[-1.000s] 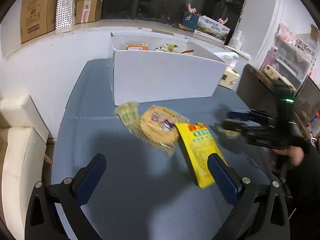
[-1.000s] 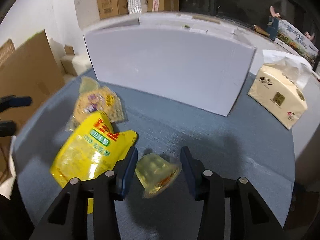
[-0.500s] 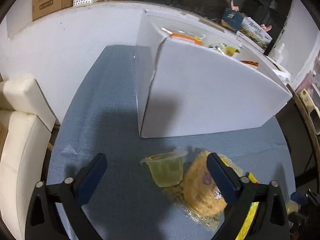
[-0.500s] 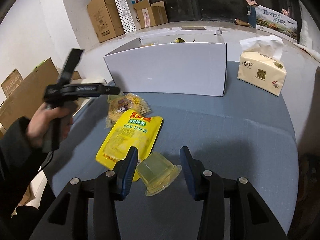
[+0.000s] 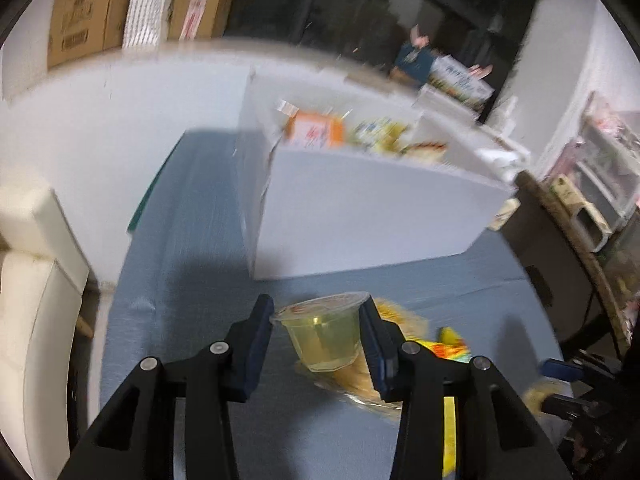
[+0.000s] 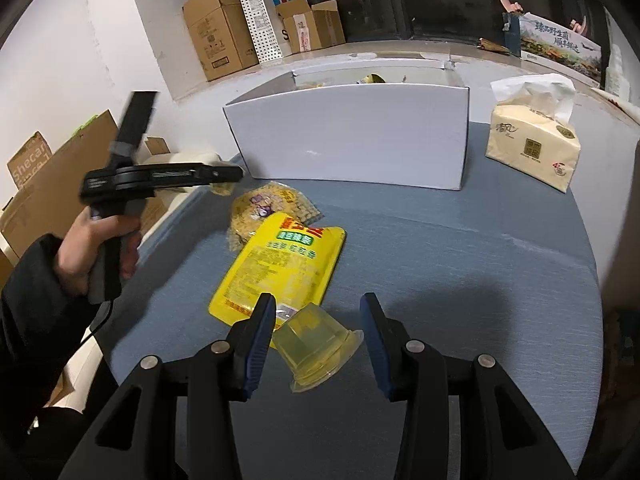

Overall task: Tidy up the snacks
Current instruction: 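Lower both jelly cups into the white box and open both grippers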

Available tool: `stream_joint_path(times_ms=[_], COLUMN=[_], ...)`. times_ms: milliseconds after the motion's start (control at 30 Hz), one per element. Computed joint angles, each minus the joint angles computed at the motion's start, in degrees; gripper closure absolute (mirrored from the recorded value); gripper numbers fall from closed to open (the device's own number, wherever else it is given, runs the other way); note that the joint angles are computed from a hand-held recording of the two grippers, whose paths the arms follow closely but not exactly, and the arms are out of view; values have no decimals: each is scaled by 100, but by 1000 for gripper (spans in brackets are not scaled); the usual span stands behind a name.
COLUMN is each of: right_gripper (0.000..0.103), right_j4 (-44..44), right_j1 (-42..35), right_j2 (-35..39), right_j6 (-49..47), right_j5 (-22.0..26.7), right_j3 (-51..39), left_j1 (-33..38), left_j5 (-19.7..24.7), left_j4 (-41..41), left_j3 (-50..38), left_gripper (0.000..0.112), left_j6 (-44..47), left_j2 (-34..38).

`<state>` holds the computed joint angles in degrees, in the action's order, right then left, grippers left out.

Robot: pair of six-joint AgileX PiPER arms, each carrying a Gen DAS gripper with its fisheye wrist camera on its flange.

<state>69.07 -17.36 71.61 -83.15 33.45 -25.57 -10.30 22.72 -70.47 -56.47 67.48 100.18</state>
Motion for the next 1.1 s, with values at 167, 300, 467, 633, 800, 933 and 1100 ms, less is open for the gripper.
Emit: stream_joint_path(times_ms=[167,300,467,633,800,933,1100], right_gripper=[55,55,55,55,55,55,1], right_j4=[-146,-269,-590,-1611,-3056,-3886,-4447], right_j1=[153,143,389,647,791,879,910], right_j2=[59,241,882,2036,3167,3764,3911], right_j6=[457,996,1827,3259,4744,5608,6496], right_j5=[144,470,319,42,236,484,-79], right_j3=[-490,-1404,-2789,-4420,-6114,-7053,-7197], left_j1=[50,-140,-366,-447,-513,-477,-405], left_j5=[271,248,311,738,986,1291,1896], left_j4=[-20,848,2232,3555,4218,4408,4789], left_j3=[-173,-943,-2252,-3565,-4401,-4930,-5558], left_gripper=[65,65,65,65,65,65,10], left_j6=[115,-791,-2163,-3508,-4104,-4353,-4879], left_j2=[-587,-540,114,918,1529,1975,2454])
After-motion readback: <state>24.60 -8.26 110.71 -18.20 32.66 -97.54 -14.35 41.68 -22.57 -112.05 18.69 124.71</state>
